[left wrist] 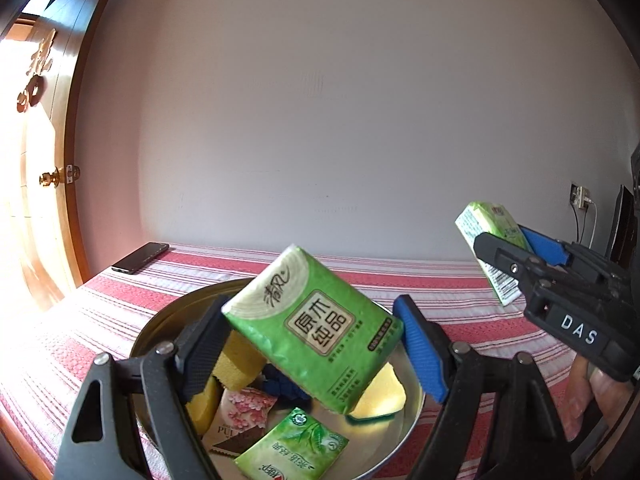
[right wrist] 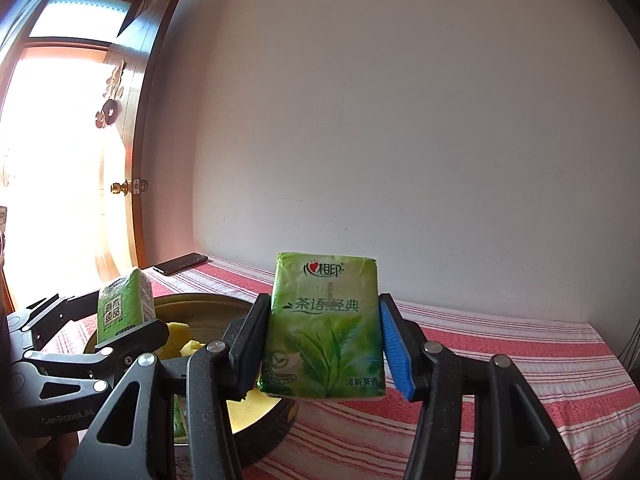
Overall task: Organize objects
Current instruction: 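Carry both green tissue packs over the tin with both grippers, then lower the packs into the tin and open both grippers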
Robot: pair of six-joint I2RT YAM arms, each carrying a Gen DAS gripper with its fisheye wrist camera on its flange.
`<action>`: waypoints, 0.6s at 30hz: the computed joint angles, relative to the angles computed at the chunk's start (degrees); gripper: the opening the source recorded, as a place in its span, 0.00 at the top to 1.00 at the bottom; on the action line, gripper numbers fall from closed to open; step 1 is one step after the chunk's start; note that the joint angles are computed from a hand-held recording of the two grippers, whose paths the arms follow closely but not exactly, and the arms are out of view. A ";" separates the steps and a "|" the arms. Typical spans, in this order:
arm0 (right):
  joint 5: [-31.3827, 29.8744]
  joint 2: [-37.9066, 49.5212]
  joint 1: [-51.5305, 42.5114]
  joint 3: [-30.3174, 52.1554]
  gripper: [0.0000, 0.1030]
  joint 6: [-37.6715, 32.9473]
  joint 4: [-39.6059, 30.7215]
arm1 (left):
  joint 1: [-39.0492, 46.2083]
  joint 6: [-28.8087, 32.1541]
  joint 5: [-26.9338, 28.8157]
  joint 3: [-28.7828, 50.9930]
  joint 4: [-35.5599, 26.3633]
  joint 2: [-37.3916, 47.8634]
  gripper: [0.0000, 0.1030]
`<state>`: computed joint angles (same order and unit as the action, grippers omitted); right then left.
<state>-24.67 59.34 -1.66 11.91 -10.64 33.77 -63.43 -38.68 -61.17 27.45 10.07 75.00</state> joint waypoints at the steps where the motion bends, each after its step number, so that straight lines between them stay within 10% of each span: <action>1: 0.67 0.30 0.98 0.39 0.47 0.03 -0.14 | 0.43 -0.23 -0.07 -0.60 -0.54 -0.91 0.20; 18: 9.84 9.96 14.75 7.87 0.47 1.14 -1.68 | 10.47 -0.85 5.71 -5.36 -3.97 -7.22 0.20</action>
